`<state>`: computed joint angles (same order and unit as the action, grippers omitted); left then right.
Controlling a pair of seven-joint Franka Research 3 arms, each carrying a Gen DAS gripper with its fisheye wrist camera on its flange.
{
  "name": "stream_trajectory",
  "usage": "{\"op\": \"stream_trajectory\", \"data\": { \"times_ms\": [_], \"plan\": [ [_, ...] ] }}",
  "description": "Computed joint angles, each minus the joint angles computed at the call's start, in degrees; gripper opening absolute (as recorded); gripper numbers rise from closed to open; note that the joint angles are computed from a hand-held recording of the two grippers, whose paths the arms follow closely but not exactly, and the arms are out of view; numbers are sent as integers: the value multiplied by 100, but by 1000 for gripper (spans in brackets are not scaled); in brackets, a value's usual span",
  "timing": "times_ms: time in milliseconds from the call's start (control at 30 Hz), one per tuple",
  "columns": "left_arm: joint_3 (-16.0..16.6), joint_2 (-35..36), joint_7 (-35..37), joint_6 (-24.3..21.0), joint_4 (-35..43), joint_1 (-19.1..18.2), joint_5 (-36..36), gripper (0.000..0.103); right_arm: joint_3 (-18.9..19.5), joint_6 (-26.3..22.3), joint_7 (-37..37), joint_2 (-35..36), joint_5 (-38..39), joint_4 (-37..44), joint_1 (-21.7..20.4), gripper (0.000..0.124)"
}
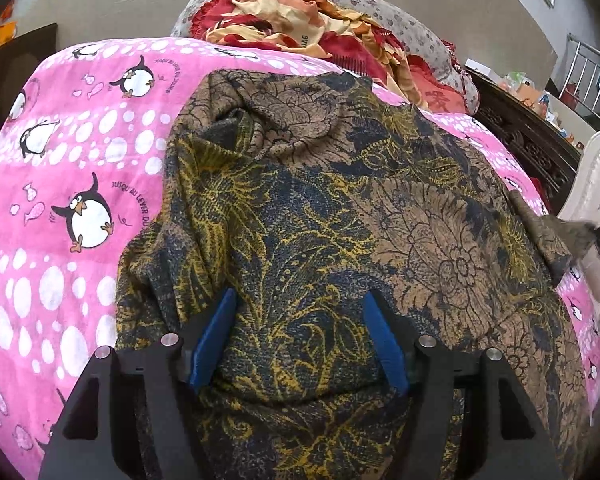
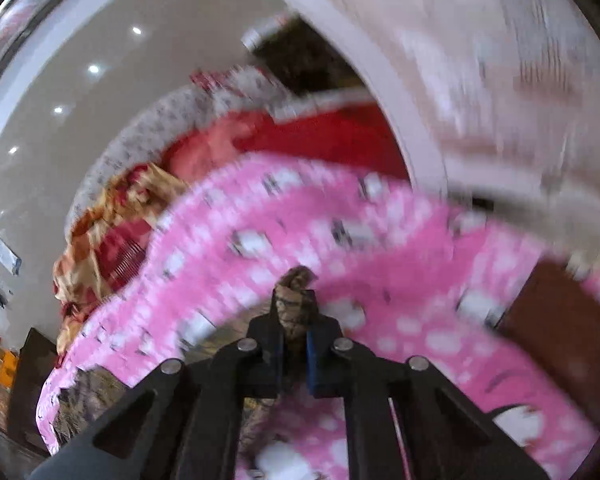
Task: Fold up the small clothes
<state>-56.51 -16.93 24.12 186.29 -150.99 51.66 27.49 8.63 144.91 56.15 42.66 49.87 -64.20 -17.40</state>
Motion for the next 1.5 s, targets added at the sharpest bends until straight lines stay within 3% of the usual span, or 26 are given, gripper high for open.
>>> {"op": "stream_trajectory", "data": {
  "times_ms": [100,133,267,433,567,600,667,733,767,800,867,933,1000,1067,1100,1133,1167,1233,1267,1333,1433,1467,1500],
  "plan": [
    [17,17,-32,87,-16,18,43,47,299,475,-734,-710,597,-462,-195,8],
    [44,35,-365,144,10,81,420,47,405,579,-1049,-1014,885,-634,-239,8],
    [80,51,-205,312,-68,50,194,47,601,-109,-1908,-1886,1441,-1295,-182,8],
    [112,96,161,529,-183,-24,-277,47,817,-887,-2507,-2580,1783,-2400,400,8],
    [69,98,83,677,-222,49,-256,47,941,-816,-2480,-2572,1548,-3189,1282,8],
    [134,131,196,725,-248,-28,-377,47,943,-738,-2419,-2511,1389,-3350,1531,8],
    [269,191,334,833,-299,-169,-538,47,847,-130,-2344,-2457,873,-3731,2103,11],
    [376,229,535,824,-318,-329,-764,47,455,505,-1750,-2288,-273,-4142,2883,15],
    [370,203,473,798,-307,-317,-698,47,385,753,-1656,-2344,-506,-4310,3030,16],
    [358,147,418,750,-300,-314,-657,47,487,991,-1900,-2513,-337,-4500,2978,20],
    [327,-155,614,528,-317,-472,-1072,47,361,879,-2196,-2801,-153,-4665,3003,52],
    [153,-309,730,828,-339,-413,-1423,47,229,1192,-2696,-3264,-231,-5123,3062,57],
    [122,168,1835,1181,-135,-662,-2338,47,23,1215,-2947,-3568,-503,-5472,3094,57],
    [634,1166,2080,1271,423,-1066,-1650,47,-116,1230,-3309,-3736,-507,-5763,3079,57],
    [819,1666,1610,1257,762,-1071,-704,47,-180,1231,-3445,-3765,-458,-5856,3064,57],
    [864,2167,938,944,1214,-988,301,47,-223,1166,-3687,-3788,-261,-5990,3023,57],
    [710,2667,492,770,1551,-766,1007,47,-238,1095,-3953,-3749,42,-6086,2992,57],
    [544,3159,405,779,1808,-563,1241,47,-265,935,-4661,-3829,1077,-6150,2870,57],
    [267,3356,595,896,1818,-313,1042,49,-286,1013,-4651,-3827,1164,-6156,2910,57],
    [-136,3880,420,994,1987,117,1337,51,-345,1059,-4434,-3755,1021,-6115,2960,57],
    [-292,4455,-220,979,2340,363,2310,51,-369,946,-4411,-3680,1027,-6027,2953,57],
    [-374,4527,-149,922,2363,424,2249,49,-375,901,-4425,-3679,1048,-6015,2938,58],
    [-269,4411,-471,943,2367,360,2435,40,-377,884,-4436,-3674,1062,-6009,2931,58]
  ]
}}
